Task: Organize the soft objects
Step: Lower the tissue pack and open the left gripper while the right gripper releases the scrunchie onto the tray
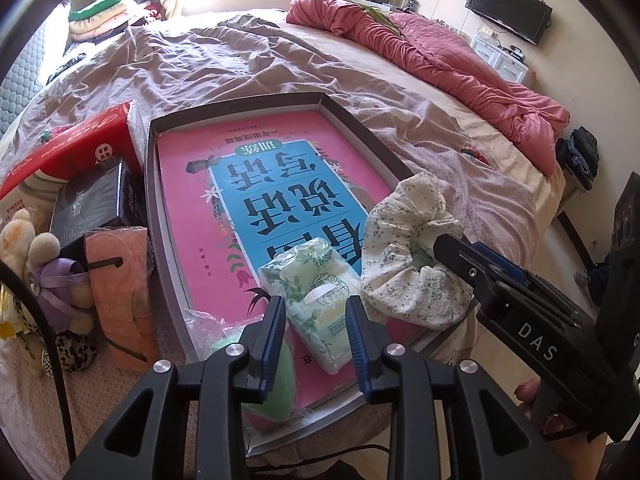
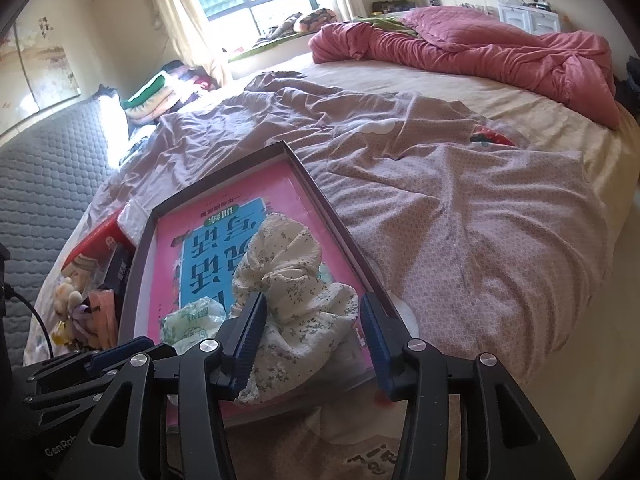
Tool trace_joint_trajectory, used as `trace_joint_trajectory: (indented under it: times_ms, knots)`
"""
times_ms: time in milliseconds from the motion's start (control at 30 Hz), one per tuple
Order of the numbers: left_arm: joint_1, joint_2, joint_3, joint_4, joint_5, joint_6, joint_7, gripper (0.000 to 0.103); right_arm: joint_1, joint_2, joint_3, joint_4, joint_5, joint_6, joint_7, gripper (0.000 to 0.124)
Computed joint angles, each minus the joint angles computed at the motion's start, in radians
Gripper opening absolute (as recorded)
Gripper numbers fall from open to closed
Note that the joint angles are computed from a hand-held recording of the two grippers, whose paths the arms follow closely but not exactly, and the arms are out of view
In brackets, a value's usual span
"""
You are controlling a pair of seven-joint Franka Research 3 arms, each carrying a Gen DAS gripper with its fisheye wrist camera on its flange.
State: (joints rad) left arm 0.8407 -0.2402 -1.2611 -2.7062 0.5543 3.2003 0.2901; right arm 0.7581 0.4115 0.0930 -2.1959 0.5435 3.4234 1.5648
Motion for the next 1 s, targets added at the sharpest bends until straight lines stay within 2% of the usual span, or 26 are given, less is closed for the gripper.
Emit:
trace_joint_trajectory:
  times_ms: [133, 300, 500, 733, 900, 1000]
  knots:
    - [-0.035, -0.007, 0.030, -0.001, 0.005, -0.006, 0.000, 0.038, 0.006, -0.005, -0.004, -0.003, 0.005, 0.007, -0.001, 0.050]
    - [-0.117, -0.022, 0.102, 0.000, 0.041, -0.042, -0.026, 0.049, 0.024, -0.010, -0.020, -0.005, 0.023, 0.004, -0.011, 0.054]
    - [-0.159, -0.021, 0.153, 0.000, 0.105, -0.050, -0.080, 0.050, 0.037, -0.016, -0.027, -0.006, 0.034, 0.014, -0.023, 0.056]
    - [-0.288, -0.028, 0.288, -0.010, 0.156, -0.062, -0.120, 0.054, 0.014, -0.026, 0.001, -0.016, 0.042, 0.041, -0.032, 0.059]
    - [-0.353, -0.059, 0.365, -0.026, 0.197, -0.035, -0.167, 0.057, 0.032, -0.031, -0.009, -0.015, 0.066, 0.046, -0.057, 0.059]
    - [-0.418, -0.081, 0.426, -0.035, 0.208, -0.058, -0.182, 0.060, 0.045, -0.038, -0.015, -0.017, 0.086, 0.051, -0.078, 0.059]
